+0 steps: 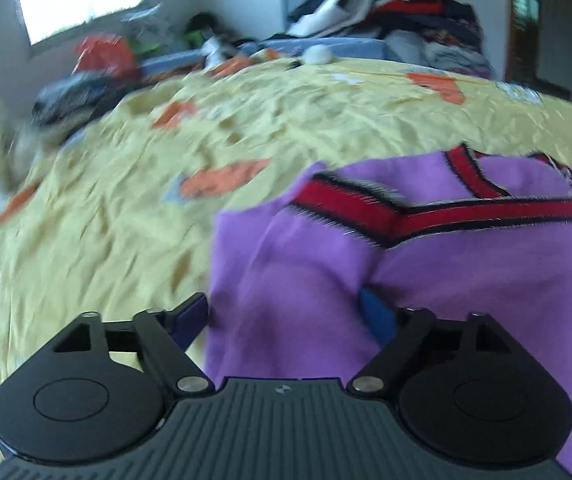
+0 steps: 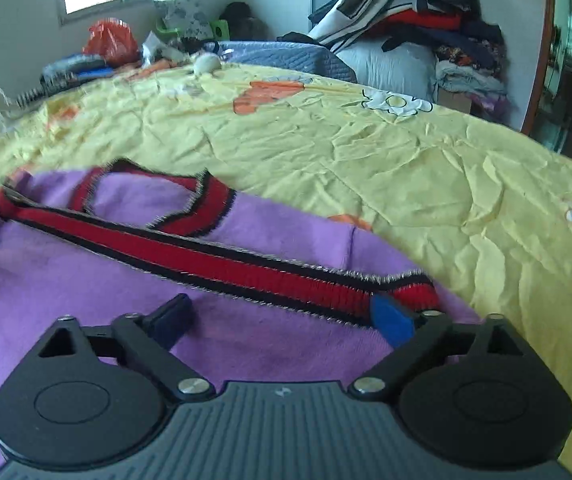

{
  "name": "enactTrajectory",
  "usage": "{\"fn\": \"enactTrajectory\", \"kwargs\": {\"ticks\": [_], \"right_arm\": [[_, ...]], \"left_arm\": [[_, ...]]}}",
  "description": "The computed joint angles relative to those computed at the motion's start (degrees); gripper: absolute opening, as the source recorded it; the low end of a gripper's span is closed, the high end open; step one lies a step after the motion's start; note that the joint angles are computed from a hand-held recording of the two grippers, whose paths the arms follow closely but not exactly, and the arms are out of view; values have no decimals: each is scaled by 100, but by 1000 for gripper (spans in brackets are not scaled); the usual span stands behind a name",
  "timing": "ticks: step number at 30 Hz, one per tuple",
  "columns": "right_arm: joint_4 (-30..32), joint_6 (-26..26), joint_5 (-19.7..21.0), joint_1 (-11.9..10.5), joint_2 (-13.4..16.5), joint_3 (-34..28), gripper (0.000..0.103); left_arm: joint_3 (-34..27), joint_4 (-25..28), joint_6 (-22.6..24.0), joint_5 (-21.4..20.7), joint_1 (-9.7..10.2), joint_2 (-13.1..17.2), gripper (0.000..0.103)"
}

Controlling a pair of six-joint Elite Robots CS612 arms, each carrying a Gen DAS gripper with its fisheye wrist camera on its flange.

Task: Fold small clothes
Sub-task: 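Lower the folded edge onto the sweater and open both grippers, then smooth the folded sweater flat with both grippers open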

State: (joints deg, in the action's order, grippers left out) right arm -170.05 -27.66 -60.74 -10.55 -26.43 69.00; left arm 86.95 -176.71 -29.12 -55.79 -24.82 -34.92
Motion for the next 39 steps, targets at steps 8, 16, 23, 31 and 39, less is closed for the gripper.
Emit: {"fn": "enactTrajectory", "kwargs": {"ticks": [8, 16, 23, 31, 39], "right_arm": [[-774, 66, 398, -219, -688, 1115, 102], [-843, -852, 121, -401, -1221, 2543, 103], [-1030, -243, 310, -587, -1289, 2613, 103], [-1488, 549, 640, -580, -1223, 2662, 103], [-1553, 668, 442, -648, -1273, 2816, 103]], "left_arm": [[868, -492, -675, -373, 26, -620, 69], [1277, -252, -369, -307, -162, -685, 90], [1137, -807, -434, -843, 194, -750, 79], [-588, -262, 713, -2068, 751, 85, 62], [-1071, 132, 1273, -1653, 717, 378, 84]]}}
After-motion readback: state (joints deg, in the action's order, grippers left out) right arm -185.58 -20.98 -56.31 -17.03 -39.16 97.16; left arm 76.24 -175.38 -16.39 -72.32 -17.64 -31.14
